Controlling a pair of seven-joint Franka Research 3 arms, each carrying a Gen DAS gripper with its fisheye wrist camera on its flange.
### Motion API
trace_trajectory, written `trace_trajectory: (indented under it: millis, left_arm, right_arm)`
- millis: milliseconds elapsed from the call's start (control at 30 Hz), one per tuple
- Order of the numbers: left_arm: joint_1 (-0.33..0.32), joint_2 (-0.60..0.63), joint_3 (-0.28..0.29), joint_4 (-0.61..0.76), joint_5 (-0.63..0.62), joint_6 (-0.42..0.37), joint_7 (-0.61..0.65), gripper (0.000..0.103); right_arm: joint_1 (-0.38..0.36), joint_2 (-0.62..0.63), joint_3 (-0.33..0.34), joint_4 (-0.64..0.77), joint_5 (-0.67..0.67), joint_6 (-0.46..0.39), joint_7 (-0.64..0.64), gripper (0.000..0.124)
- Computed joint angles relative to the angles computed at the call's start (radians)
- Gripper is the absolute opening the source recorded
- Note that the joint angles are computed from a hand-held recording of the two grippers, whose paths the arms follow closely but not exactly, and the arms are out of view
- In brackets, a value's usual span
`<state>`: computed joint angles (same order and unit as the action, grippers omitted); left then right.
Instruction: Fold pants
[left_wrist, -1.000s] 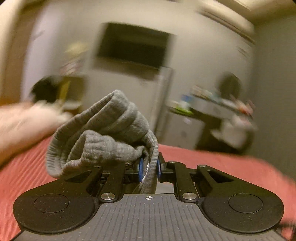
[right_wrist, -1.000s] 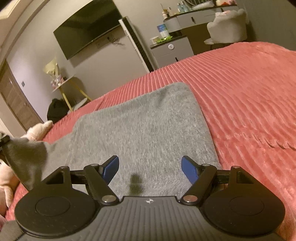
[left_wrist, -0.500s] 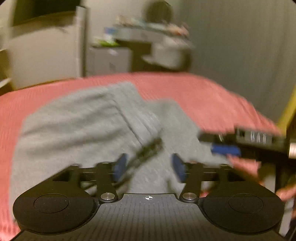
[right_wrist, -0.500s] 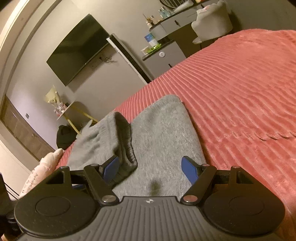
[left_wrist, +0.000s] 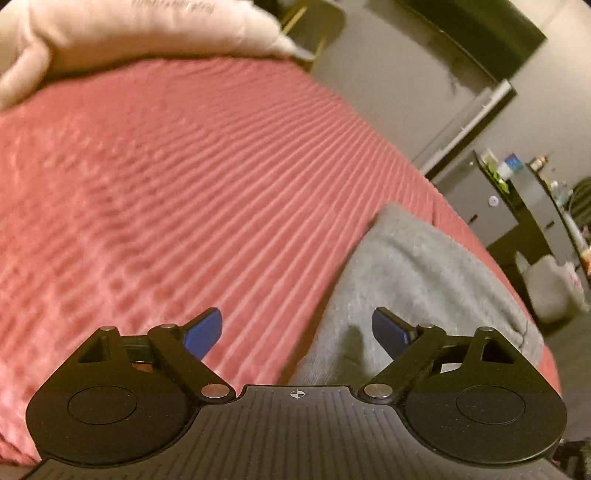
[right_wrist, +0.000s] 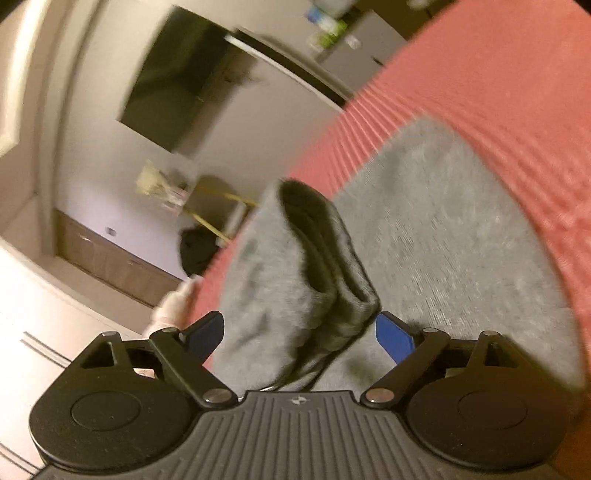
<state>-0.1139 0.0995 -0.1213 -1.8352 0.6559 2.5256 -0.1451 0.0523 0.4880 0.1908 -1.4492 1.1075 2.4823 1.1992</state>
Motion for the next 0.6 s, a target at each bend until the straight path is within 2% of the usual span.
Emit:
trace_trajectory:
  millis: [100,167,200,233,267,400,500,600]
  left_arm:
    - [0.003,-0.011,0.005,-0.032,0.021,0.024,-0.058,0.092]
    - [0.009,0.009,0.005,-0.019,0.003,0.047,-0.056,0.092]
    - [0.013,0.007,0.008,-0.027,-0.005,0.061,-0.052,0.092]
    - [0.015,0.009,0.009,-0.031,-0.013,0.07,-0.048,0.092]
    - [0.01,0.012,0.006,-0.021,-0.017,0.065,-0.051,0.092]
    - [0.012,0.009,0.012,-0.039,-0.02,0.094,-0.071,0.092]
    - [0.013,-0.01,0.011,-0.056,-0.026,0.095,-0.077,0.092]
    - [0.013,-0.006,0.007,-0.049,-0.021,0.087,-0.074,0.092]
  right_arm:
    - [0.01,0.051,0.005,0.06,-0.007,0.0,0.058,0.09]
    - [0.034,0.079,-0.009,0.106,-0.063,0.004,0.132,0.088]
    - [0.05,0.084,-0.018,0.115,-0.103,0.019,0.158,0.084]
    - [0.063,0.085,-0.024,0.116,-0.141,0.039,0.171,0.067]
    - [0.058,0.086,-0.014,0.113,-0.148,0.049,0.155,0.065]
    - [-0.003,0.082,0.042,0.081,-0.047,0.032,0.137,0.07]
    - [0.019,0.082,0.018,0.096,-0.1,0.004,0.173,0.072]
    - [0.036,0.104,0.02,0.125,-0.112,0.02,0.194,0.081]
